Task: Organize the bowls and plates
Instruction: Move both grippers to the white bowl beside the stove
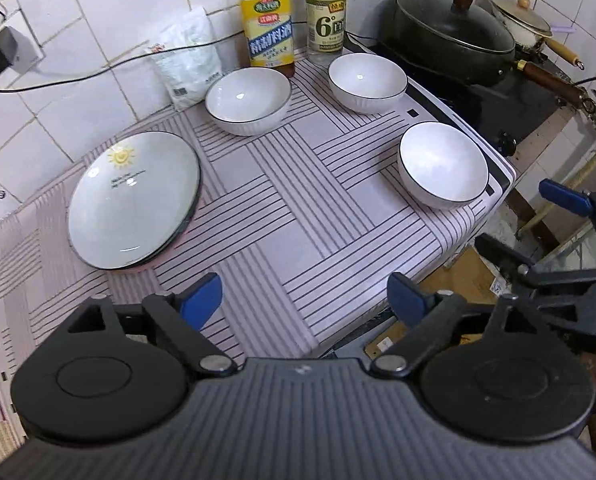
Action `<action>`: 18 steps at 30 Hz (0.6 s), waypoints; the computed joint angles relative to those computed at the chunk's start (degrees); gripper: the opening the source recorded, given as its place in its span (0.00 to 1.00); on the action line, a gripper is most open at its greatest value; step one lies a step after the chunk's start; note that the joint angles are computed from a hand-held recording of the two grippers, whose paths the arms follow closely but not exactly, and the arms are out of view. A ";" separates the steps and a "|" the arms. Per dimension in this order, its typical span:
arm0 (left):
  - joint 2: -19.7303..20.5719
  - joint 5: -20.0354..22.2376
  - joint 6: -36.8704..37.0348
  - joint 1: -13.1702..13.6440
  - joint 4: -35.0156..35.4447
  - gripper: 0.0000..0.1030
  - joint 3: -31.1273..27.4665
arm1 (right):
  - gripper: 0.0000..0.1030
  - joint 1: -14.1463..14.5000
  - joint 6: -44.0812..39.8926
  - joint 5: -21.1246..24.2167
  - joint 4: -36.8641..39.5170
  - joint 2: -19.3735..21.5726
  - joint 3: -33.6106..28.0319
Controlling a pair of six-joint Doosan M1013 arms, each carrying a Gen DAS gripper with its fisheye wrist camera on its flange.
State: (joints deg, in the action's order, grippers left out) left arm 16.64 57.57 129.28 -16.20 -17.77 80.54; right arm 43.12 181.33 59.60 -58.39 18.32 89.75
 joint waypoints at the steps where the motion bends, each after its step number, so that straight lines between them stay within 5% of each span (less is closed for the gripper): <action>1: 0.32 -0.03 -0.48 -0.28 0.04 0.89 -0.13 | 0.93 -0.18 0.30 -0.18 -0.26 0.05 0.35; 12: 4.20 -1.19 -3.94 -2.87 -2.58 0.90 -1.22 | 0.93 -2.25 0.94 1.06 1.15 2.44 1.49; 18: 5.79 -1.60 -5.70 -4.24 -3.93 0.90 -1.79 | 0.93 -3.99 6.91 -3.93 0.03 2.65 4.52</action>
State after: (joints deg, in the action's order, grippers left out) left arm 22.43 55.97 123.58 -20.45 -21.71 78.75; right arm 39.13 188.25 55.67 -58.36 20.96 94.27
